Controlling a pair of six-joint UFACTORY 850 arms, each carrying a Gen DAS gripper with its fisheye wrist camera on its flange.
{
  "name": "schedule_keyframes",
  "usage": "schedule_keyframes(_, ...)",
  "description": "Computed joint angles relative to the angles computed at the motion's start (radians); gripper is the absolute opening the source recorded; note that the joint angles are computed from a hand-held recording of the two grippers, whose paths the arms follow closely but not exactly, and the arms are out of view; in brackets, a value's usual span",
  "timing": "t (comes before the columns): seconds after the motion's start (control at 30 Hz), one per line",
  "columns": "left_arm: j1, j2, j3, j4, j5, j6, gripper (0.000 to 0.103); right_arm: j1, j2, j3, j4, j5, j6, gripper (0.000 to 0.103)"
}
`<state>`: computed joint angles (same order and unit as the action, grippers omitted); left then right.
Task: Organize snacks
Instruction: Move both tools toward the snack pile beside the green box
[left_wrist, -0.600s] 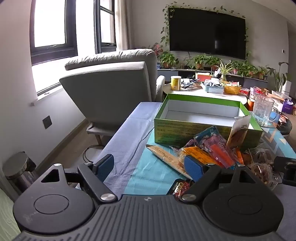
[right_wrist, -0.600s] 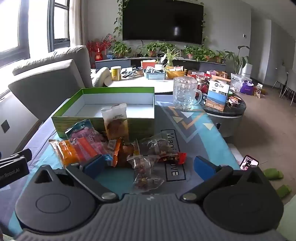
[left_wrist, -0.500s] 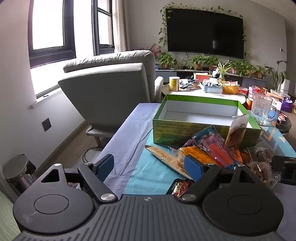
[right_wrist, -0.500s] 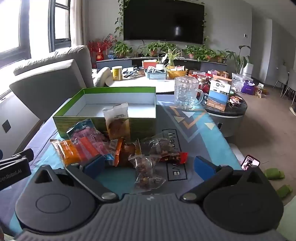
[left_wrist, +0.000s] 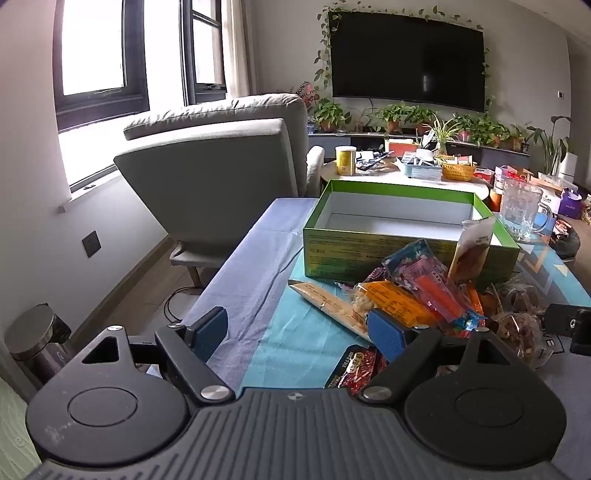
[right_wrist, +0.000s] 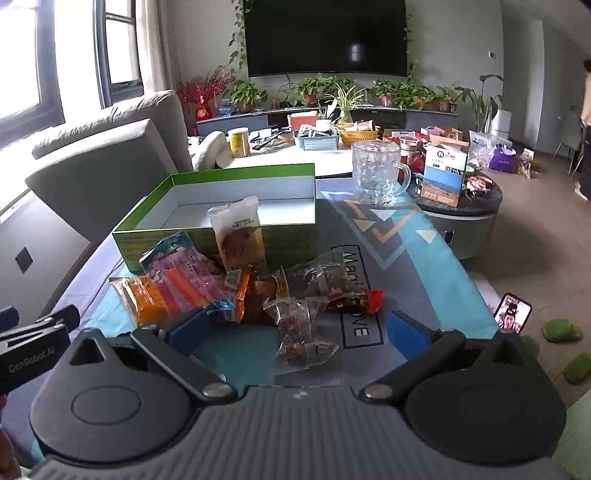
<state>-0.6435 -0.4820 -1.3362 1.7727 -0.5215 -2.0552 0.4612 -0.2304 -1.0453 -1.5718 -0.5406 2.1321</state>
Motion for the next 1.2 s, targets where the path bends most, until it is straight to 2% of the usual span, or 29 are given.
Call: schedule_keyframes(1.2,-0.004,0.011,0.023,0.003,-0.002,-0.001,0.082,0.01,0.005,0.007,-0.006,0.043,-0.011,0.06)
